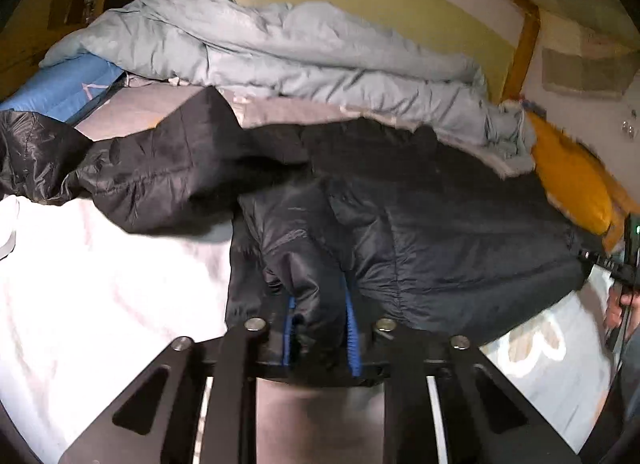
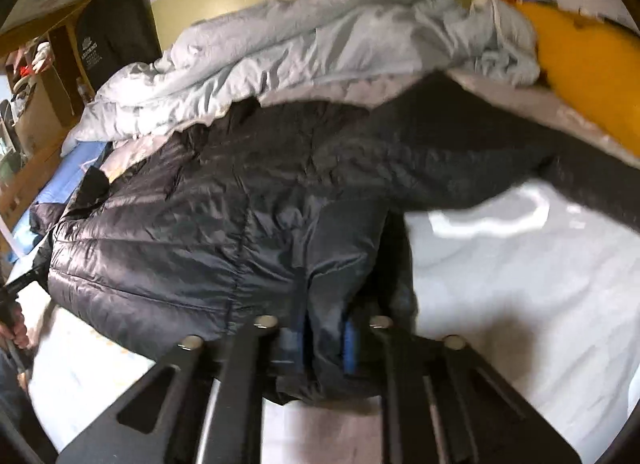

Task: Fold large clothes

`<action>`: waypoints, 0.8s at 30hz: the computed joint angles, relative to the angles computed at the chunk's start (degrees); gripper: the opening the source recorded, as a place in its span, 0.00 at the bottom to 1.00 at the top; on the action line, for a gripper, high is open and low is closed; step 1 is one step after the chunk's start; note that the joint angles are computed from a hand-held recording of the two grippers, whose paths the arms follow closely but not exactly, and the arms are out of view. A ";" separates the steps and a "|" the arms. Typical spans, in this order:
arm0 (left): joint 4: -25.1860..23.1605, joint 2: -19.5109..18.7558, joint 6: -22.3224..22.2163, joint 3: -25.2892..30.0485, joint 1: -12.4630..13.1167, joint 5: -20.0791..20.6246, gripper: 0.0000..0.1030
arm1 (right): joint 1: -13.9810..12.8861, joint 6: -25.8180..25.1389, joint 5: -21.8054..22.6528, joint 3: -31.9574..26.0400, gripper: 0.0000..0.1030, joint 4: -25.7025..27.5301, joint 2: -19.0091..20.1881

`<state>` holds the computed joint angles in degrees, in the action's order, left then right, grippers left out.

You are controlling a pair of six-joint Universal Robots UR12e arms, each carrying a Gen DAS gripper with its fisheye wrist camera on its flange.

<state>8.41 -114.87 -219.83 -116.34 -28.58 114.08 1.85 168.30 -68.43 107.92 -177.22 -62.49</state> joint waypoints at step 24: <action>10.43 -1.82 -15.04 -3.47 3.37 -12.80 0.19 | -3.30 4.42 14.15 -2.20 0.22 11.70 2.37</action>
